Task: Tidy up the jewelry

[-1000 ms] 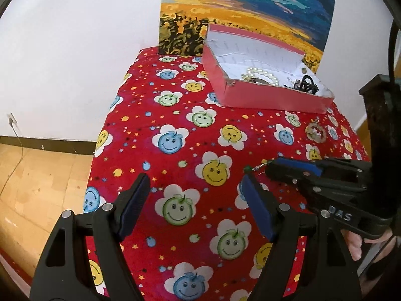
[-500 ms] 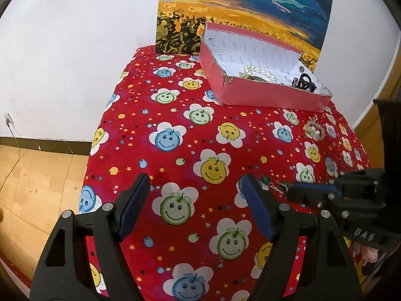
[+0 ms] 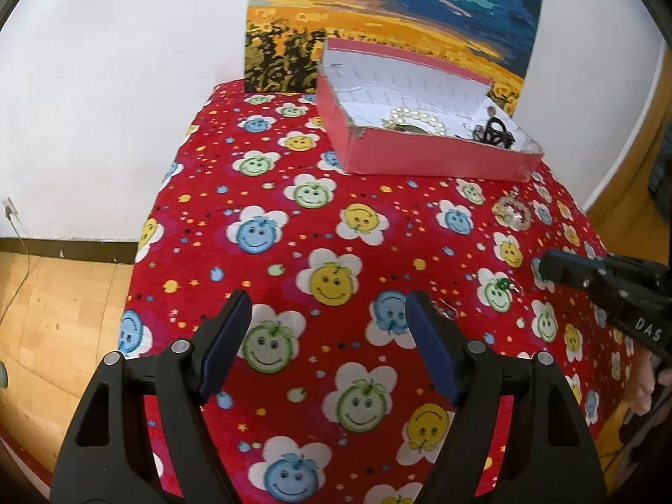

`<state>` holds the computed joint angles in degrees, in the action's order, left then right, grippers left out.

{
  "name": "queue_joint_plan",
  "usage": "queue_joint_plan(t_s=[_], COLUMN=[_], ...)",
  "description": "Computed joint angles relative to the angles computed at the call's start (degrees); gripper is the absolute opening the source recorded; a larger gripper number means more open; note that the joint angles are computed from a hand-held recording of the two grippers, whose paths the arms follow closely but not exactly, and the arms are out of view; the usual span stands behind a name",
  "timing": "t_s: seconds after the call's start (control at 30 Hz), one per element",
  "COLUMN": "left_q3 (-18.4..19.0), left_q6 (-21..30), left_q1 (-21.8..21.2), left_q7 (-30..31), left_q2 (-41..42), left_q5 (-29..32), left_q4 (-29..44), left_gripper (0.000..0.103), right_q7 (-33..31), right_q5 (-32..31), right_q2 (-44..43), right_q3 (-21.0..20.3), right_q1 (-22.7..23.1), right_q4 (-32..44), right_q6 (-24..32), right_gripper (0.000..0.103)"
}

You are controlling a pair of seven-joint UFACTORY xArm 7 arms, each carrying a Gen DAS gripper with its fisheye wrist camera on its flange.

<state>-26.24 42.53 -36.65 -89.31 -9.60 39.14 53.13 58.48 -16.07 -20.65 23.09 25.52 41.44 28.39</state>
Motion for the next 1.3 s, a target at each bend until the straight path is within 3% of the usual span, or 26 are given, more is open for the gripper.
queue_joint_plan(t_s=[0.27,0.37,0.4,0.73,0.8,1.1,1.17,1.3], left_q3=[0.21,1.05,1.25,1.30,1.19,1.49,2.06,3.69], left_q6=[0.21,0.25,0.27,1.51,1.20,0.09,-0.90,-4.20], left_q1=[-1.89,-2.78,-2.96,-2.33,-2.10,-3.44,-3.96,-4.63], left_q7=[1.23,0.93,0.74,0.97,1.02,1.54,1.21,1.21], left_q2=[4.31,4.58,4.39,1.84,2.00,6.34,7.37,9.30], left_q5=[2.91,2.85,2.65,0.16,-0.14,2.60,3.60,3.77], left_q4=[3.93,3.99,3.83,1.71,1.75,5.55,6.36,7.35], left_gripper=[0.073,0.073,0.073,0.073,0.073,0.073,0.066,0.040], right_q7=[-2.18,-1.16,-1.33,1.89,2.78,3.12,3.13,3.22], right_q5=[1.30,-1.66,-2.00,-10.57,-12.42,-7.59,-6.36,-3.75], right_q2=[-1.83,0.55,1.57,8.80,9.14,1.03,-1.53,-6.80], right_q3=[-0.40,1.57,1.40,0.69,0.62,-1.59,-1.22,-0.69], right_q1=[0.88,-0.58,-0.46,0.71,1.33,1.58,0.83,-0.44], right_q4=[-0.53,0.76,0.80,4.28,4.78,-0.65,-1.85,-4.71], right_q6=[0.02,1.27,0.48,3.37,4.59,0.53,0.78,1.10], right_gripper=[0.005,0.025,0.027,0.027,0.012,0.011,0.011,0.011])
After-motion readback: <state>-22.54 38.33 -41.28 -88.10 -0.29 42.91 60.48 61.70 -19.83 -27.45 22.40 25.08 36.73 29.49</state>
